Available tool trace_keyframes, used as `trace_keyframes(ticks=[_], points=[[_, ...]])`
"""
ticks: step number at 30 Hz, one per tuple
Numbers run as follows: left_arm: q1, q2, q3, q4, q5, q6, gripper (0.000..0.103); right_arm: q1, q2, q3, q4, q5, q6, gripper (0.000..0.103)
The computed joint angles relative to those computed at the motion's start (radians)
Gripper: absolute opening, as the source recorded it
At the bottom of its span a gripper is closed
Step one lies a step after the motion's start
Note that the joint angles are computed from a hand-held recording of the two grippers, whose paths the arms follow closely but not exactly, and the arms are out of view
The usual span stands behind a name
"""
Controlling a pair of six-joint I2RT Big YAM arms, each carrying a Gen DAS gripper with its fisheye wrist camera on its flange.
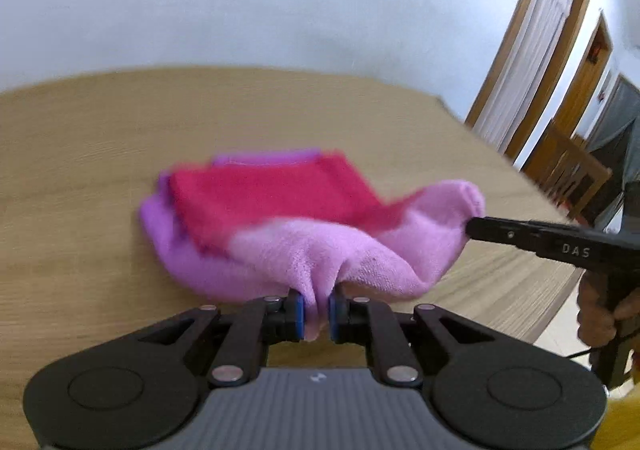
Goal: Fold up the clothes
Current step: 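Grasp the pink fold edge with both grippers and fold it over again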
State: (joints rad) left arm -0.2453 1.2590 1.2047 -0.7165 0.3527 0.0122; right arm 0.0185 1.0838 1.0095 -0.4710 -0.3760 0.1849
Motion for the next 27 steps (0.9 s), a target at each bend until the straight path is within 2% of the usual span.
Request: trace_keyframes(ticks=[3, 6, 7, 9, 11, 14, 16, 17, 19, 22, 23, 24, 25, 27], points=[[-0.005, 0.058, 0.069, 0.037, -0.009, -0.019, 0.012, 0.004, 0.036, 0.028, 0.073, 0.001, 0.026, 0.010], [-0.013, 0.145, 0.159, 0.070, -0.088, -0.004, 0.012, 0.017, 0.140, 0.097, 0.165, 0.024, 0.039, 0.009], [-0.022, 0.189, 0.205, 0.071, -0.127, -0.021, 0.012, 0.021, 0.178, 0.125, 0.195, 0.040, 0.043, 0.009], [-0.025, 0.299, 0.322, 0.030, -0.192, -0.065, 0.013, 0.025, 0.288, 0.210, 0.240, 0.083, 0.057, 0.009], [-0.032, 0.411, 0.440, -0.034, -0.283, -0.104, 0.016, 0.037, 0.401, 0.305, 0.242, 0.155, 0.046, 0.009], [-0.049, 0.559, 0.583, -0.129, -0.451, -0.107, 0.017, 0.045, 0.559, 0.449, 0.143, 0.239, -0.009, 0.010], [-0.050, 0.592, 0.617, -0.169, -0.509, -0.122, 0.018, 0.048, 0.645, 0.537, 0.078, 0.298, -0.044, 0.010], [-0.047, 0.599, 0.626, -0.185, -0.519, -0.139, 0.018, 0.046, 0.646, 0.537, 0.083, 0.309, -0.043, 0.011], [-0.034, 0.562, 0.594, -0.173, -0.459, -0.171, 0.020, 0.038, 0.617, 0.509, 0.119, 0.301, -0.024, 0.012], [-0.042, 0.505, 0.545, -0.142, -0.373, -0.149, 0.032, 0.020, 0.552, 0.458, 0.132, 0.172, 0.007, 0.014], [-0.048, 0.493, 0.533, -0.132, -0.343, -0.136, 0.040, 0.016, 0.540, 0.451, 0.114, 0.113, 0.009, 0.016], [-0.056, 0.501, 0.540, -0.135, -0.321, -0.123, 0.043, 0.015, 0.541, 0.453, 0.084, 0.062, 0.002, 0.017], [-0.068, 0.517, 0.551, -0.138, -0.316, -0.115, 0.045, 0.017, 0.549, 0.459, 0.058, 0.033, -0.011, 0.023], [-0.081, 0.577, 0.594, -0.167, -0.345, -0.092, 0.045, 0.035, 0.593, 0.491, 0.006, 0.047, -0.051, 0.028]])
